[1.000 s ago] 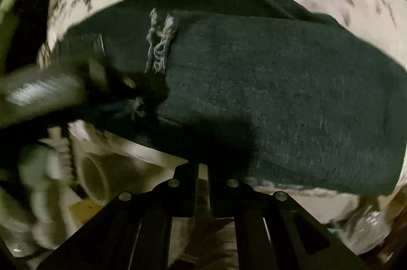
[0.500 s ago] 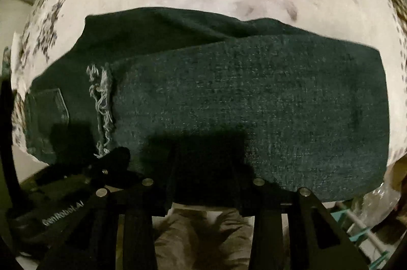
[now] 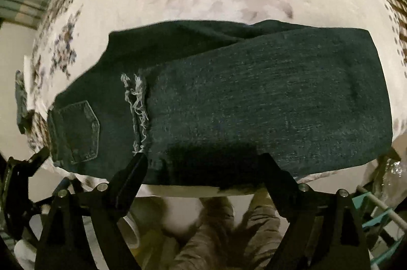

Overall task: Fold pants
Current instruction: 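Grasp the waistband with the left gripper and lift it while the right gripper holds the jeans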

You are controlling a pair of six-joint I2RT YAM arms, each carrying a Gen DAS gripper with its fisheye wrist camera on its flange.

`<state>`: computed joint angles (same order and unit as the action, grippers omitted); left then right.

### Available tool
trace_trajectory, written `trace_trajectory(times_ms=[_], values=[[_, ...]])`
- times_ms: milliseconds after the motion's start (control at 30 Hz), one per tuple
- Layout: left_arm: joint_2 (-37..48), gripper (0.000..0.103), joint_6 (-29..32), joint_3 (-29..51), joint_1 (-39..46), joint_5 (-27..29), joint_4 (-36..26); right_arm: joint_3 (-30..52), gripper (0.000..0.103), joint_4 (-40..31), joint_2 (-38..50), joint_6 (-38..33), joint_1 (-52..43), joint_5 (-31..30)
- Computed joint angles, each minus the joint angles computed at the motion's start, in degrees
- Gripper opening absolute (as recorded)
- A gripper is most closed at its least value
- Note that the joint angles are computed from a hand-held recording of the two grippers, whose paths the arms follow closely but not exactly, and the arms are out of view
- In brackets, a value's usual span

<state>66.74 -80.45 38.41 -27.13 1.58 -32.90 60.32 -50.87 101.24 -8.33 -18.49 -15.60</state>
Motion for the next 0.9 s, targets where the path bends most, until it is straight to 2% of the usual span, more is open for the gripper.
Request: trace_trajectory(times_ms=[67, 133, 267, 367, 433, 633, 767, 900], values=[[-3.5, 0.088, -2.3, -5.5, 2.8, -0.3, 1.8, 1.6, 0.090, -0.1, 1.5, 1.9, 2.4, 1.5], [-4.8, 0.080, -2.7, -10.1, 6.5, 0.5, 5.8, 2.4, 0.090, 0.1, 2.5, 2.8, 3.6, 2.8], [-2.5, 0.044, -0.5, -15.4, 11.7, 3.4, 16.8, 4.1, 0.090, 1.0, 5.1, 5.4, 6.5, 5.7], [-0.8, 0.035, -0.5, -16.4, 11.8, 2.1, 20.8, 4.5, 0.090, 2.5, 7.0, 7.9, 8.7, 7.4], [-1.0, 0.035, -0.8, -17.3, 11.2, 1.6, 22.5, 4.8, 0.090, 2.8, 8.3, 9.4, 9.6, 8.0], [-2.8, 0.049, -3.1, -21.7, 11.6, 3.2, 29.9, 5.2, 0.090, 3.3, 9.9, 12.5, 12.2, 8.2], [-3.4, 0.059, -2.7, -22.1, 11.8, 3.7, 30.5, 5.5, 0.090, 3.0, 10.2, 12.6, 13.1, 8.3], [2.2, 0.067, -1.8, -19.9, 11.8, 2.7, 32.4, 7.8, 0.090, 2.9, 12.4, 13.8, 14.8, 8.1]])
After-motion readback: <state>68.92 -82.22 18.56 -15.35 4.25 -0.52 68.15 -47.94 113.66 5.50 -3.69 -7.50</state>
